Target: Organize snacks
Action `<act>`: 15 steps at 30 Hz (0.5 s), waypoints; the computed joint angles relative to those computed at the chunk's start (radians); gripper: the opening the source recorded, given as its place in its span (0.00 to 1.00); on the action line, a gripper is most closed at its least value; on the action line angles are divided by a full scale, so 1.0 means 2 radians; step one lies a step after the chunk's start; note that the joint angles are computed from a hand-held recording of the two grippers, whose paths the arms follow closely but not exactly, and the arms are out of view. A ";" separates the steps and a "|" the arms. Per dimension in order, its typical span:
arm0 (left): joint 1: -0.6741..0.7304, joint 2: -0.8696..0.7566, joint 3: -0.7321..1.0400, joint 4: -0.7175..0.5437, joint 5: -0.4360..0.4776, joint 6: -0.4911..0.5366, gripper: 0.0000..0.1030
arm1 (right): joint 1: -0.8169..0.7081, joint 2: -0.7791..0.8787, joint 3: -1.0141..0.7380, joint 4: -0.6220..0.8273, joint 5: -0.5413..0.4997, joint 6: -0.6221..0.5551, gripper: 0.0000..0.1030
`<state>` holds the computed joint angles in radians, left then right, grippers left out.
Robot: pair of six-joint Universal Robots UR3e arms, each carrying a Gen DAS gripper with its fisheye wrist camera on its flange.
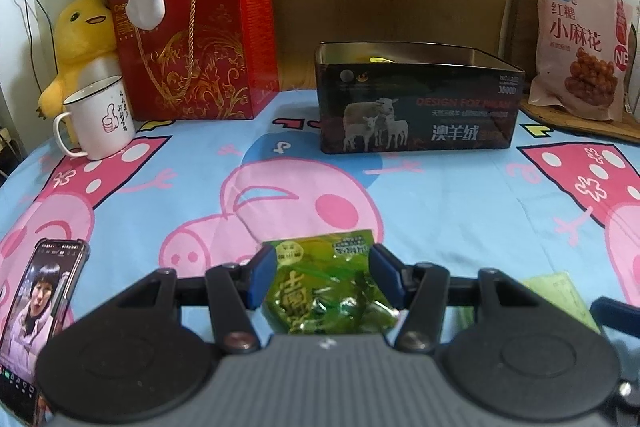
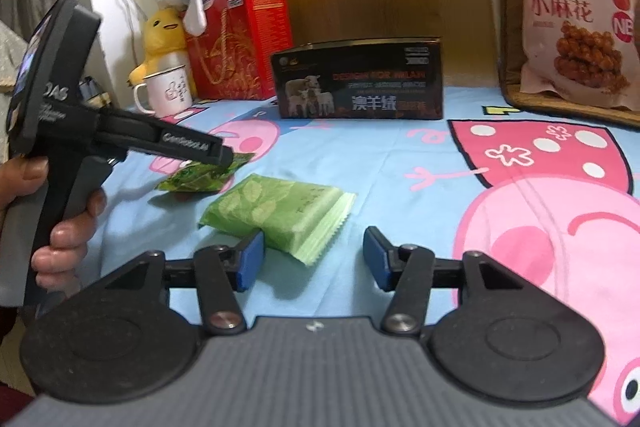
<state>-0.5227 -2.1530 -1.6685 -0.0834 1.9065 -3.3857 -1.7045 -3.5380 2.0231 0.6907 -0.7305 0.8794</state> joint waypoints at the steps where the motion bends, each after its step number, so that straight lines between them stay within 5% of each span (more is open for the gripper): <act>1: 0.000 0.001 -0.001 0.000 -0.002 0.000 0.50 | -0.001 0.000 0.000 0.000 0.001 0.004 0.55; 8: 0.009 0.016 -0.020 0.005 -0.032 -0.001 0.50 | -0.006 0.001 -0.001 0.003 -0.003 0.001 0.57; 15: 0.058 0.079 -0.089 0.024 -0.156 -0.005 0.47 | -0.009 0.006 0.002 0.005 -0.013 -0.015 0.63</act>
<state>-0.4067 -1.9957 -1.8457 -0.0362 1.5944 -3.3957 -1.7226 -3.5259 2.0277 0.7010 -0.7567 0.8500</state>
